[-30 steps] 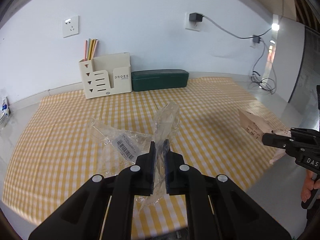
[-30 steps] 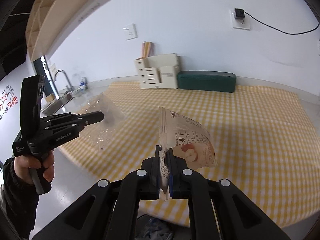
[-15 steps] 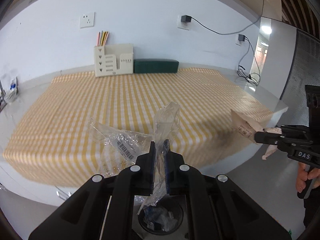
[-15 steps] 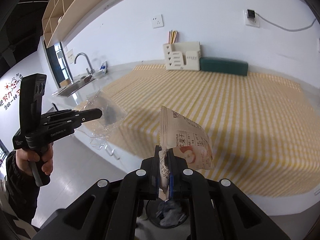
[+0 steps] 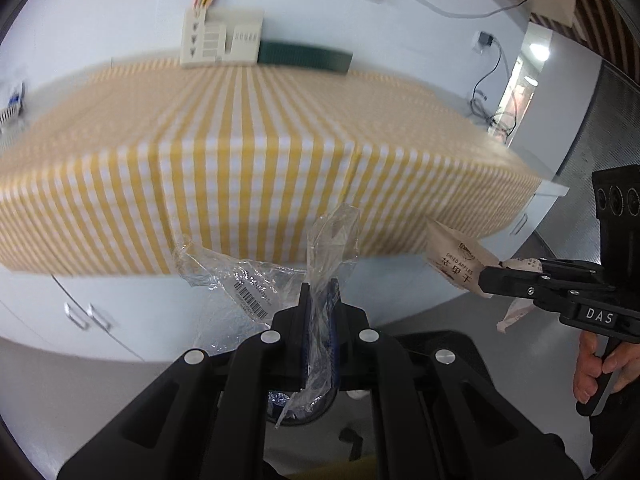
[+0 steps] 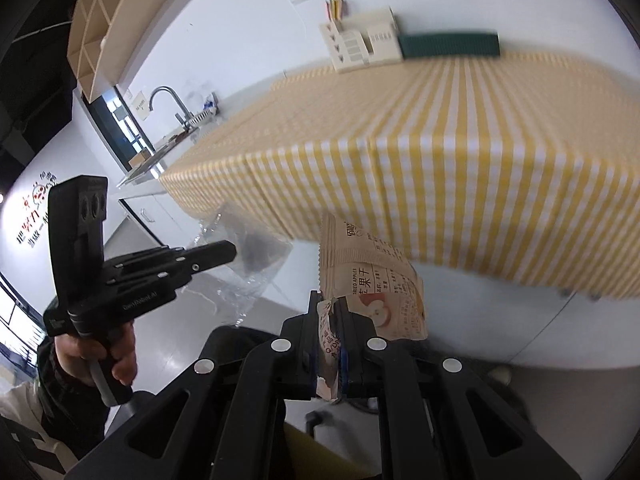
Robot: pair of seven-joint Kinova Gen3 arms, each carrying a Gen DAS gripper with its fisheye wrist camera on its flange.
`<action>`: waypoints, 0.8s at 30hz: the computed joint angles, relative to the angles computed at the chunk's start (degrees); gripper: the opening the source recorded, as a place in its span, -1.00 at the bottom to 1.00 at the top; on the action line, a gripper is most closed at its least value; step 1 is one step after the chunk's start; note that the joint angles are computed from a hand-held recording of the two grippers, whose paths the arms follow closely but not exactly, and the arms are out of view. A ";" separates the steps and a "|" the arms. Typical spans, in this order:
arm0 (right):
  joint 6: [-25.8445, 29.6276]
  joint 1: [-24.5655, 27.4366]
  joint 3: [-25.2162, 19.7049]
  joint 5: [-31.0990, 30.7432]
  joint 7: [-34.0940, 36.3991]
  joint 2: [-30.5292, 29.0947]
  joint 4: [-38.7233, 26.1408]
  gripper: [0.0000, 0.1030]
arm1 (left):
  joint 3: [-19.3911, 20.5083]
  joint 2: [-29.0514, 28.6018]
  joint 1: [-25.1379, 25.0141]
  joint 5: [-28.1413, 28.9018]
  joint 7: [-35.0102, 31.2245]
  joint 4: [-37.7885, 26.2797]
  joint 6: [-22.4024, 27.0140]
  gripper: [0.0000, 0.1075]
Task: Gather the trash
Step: 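Carry the clear bag and brown paper bag down over the wastebasket with both tools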
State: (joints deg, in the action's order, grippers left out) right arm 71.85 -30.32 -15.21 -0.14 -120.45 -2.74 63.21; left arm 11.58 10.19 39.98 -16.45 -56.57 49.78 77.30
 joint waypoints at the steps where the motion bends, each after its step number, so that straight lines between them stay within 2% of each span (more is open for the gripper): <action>1: -0.81 0.28 0.42 -1.05 0.26 0.04 1.21 -0.77 | -0.10 -0.25 -0.22 0.48 0.13 2.15 -1.22 -0.84; 8: -8.22 2.93 3.24 -10.38 4.18 1.99 11.80 -0.77 | 0.20 -0.09 -4.14 5.98 -0.33 13.11 -7.29 -0.84; 13: -11.72 4.49 4.18 -15.78 6.17 4.72 17.53 -0.77 | 0.17 1.90 -5.56 8.21 -1.12 18.32 -9.93 -0.84; 18: -13.23 5.63 4.79 -17.60 5.78 9.28 20.57 -0.77 | -0.05 5.57 -7.56 12.45 -3.56 21.44 -10.59 -0.84; 24: -14.61 8.33 4.81 -22.65 9.72 15.01 23.16 -0.76 | -0.65 10.67 -9.25 16.30 -7.29 21.95 -10.39 -0.84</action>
State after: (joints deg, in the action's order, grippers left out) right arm 57.24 -21.99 -10.40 -22.79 -110.73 12.27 86.37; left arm 10.93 20.86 30.74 -0.15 -63.86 71.73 66.91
